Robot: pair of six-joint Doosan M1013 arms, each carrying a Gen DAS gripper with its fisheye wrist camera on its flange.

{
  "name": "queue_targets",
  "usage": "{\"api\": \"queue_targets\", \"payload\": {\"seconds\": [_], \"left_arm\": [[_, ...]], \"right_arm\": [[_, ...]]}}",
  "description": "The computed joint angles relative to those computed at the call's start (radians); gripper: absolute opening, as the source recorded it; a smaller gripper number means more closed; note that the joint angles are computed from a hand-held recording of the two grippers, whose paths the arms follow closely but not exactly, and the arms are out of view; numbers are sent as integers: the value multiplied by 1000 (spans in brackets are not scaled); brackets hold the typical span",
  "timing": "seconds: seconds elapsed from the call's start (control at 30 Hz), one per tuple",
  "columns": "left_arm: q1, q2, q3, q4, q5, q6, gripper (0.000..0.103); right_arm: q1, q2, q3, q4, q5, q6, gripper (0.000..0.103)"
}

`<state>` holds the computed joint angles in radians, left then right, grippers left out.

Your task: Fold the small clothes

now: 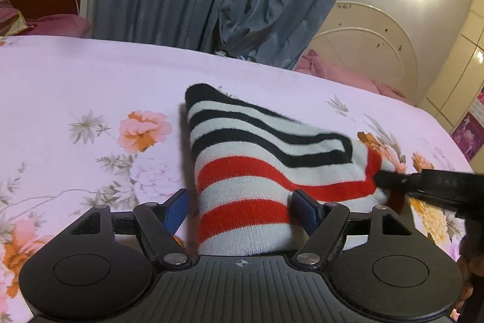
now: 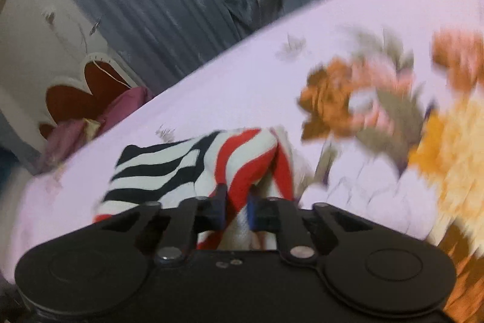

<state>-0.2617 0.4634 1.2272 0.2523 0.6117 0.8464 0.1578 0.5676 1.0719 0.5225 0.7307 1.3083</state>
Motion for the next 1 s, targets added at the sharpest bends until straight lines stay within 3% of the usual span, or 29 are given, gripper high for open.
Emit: {"api": "queue_targets", "payload": {"seconds": [0.07,0.17,0.27,0.37,0.43,0.53,0.67,0.77,1.0], "left_arm": [[-2,8,-10,-10,4,12,73],[-6,27,-34,-19,35,32,73],[-7,31,-38,-10,39,34,73],[-5,28,-34,-19,37,35,73],[-7,29,-35,-11,37,29,73],[-11,28,-35,8,39,23,73],[-14,17,-25,13,39,32,73],[-18,5,-12,12,36,49,73],[-22,-55,85,-30,-19,98,73]], "right_arm": [[18,-17,33,-94,-76,-46,10],[25,11,15,-199,-41,10,10],[21,14,1,-186,-19,10,13],[11,-10,16,-154,-45,23,29],[1,-37,42,-70,-68,-27,29],[-3,-68,73,54,-53,-175,26],[10,-99,116,89,-22,-318,25],[24,-107,140,27,-31,-329,25],[22,-105,175,-63,-60,-308,3]]}}
